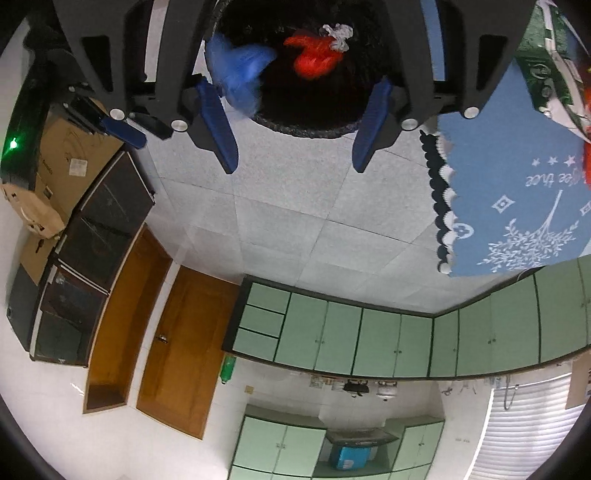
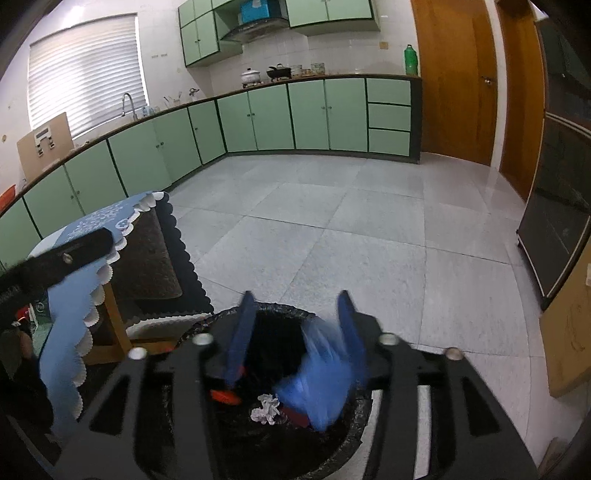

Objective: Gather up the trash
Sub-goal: 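Carry both bags over the black bin and open both tools, then return to the table and grasp the paper cup with the left tool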

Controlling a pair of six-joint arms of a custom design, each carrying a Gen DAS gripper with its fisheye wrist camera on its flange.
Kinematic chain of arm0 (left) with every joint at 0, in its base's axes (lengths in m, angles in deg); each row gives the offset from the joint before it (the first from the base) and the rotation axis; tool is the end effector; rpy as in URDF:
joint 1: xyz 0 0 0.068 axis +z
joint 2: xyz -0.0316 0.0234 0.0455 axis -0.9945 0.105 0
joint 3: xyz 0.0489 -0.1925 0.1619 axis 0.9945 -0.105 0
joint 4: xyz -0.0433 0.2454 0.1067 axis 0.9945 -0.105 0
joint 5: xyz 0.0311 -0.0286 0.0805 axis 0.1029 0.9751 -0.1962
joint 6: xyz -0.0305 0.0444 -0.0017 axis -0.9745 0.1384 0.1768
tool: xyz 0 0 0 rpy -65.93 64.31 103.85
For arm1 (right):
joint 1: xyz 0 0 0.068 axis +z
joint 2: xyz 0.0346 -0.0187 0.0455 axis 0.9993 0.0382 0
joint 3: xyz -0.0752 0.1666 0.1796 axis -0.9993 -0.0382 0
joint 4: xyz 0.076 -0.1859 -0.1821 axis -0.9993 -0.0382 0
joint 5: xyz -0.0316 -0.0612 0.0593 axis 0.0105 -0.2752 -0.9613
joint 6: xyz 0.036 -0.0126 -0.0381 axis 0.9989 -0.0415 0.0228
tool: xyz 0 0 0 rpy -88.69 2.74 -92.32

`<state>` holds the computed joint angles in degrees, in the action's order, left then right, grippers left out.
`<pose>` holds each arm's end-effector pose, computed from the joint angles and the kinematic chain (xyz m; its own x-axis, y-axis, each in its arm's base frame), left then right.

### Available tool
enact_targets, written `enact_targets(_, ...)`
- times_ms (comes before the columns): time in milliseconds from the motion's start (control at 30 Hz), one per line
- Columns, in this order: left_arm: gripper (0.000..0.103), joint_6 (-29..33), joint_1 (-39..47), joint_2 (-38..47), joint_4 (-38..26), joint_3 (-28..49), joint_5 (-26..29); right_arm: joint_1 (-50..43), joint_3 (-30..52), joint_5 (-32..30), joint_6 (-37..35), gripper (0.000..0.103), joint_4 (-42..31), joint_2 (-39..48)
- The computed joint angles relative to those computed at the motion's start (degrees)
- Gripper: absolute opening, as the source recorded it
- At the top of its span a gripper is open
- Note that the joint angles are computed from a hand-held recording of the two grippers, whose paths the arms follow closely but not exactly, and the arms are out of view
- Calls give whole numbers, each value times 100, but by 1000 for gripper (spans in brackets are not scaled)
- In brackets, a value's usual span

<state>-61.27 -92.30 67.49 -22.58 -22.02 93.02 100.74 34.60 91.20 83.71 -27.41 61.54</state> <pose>0.2933 -0.0513 0.0492 -0.5787 -0.0262 -0.8151 0.2687 0.9375 -0.2210 0.2627 0.0565 0.0323 -0.6216 0.0762 -0.7796 -0.0102 0.9944 0.1053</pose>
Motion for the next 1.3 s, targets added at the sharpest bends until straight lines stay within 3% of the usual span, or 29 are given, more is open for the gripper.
enact_targets(133, 76, 116, 169, -505, 22, -346, -225, 348, -207, 488, 197, 90, -26, -336)
enact_targets(167, 78, 138, 218, -661, -7, -446, -237, 447, -263, 584, 294, 94, -92, -483)
enact_targets(267, 84, 249, 510, -1284, -183, -793, -258, 662, -382, 708, 511, 95, -323, -964)
enact_targets(500, 87, 838, 1694, -2919, -1028, -1461, 139, 1692, -485, 1331, 739, 96, -807, -1918)
enact_targets(800, 87, 1849, 3873, -4352, -1966, -1936, 1139, 3041, 129, 2016, 1327, 96, -1202, -1717)
enact_targets(1033, 87, 2765, 5503, -3949, -1907, -1946, 1941, 3974, 769, 2503, 1610, 95, -1313, -1096)
enact_targets(1300, 87, 3508, 6641, -2228, -1226, -1519, 2215, 4487, 1474, 2646, 1701, 95, -1515, -403)
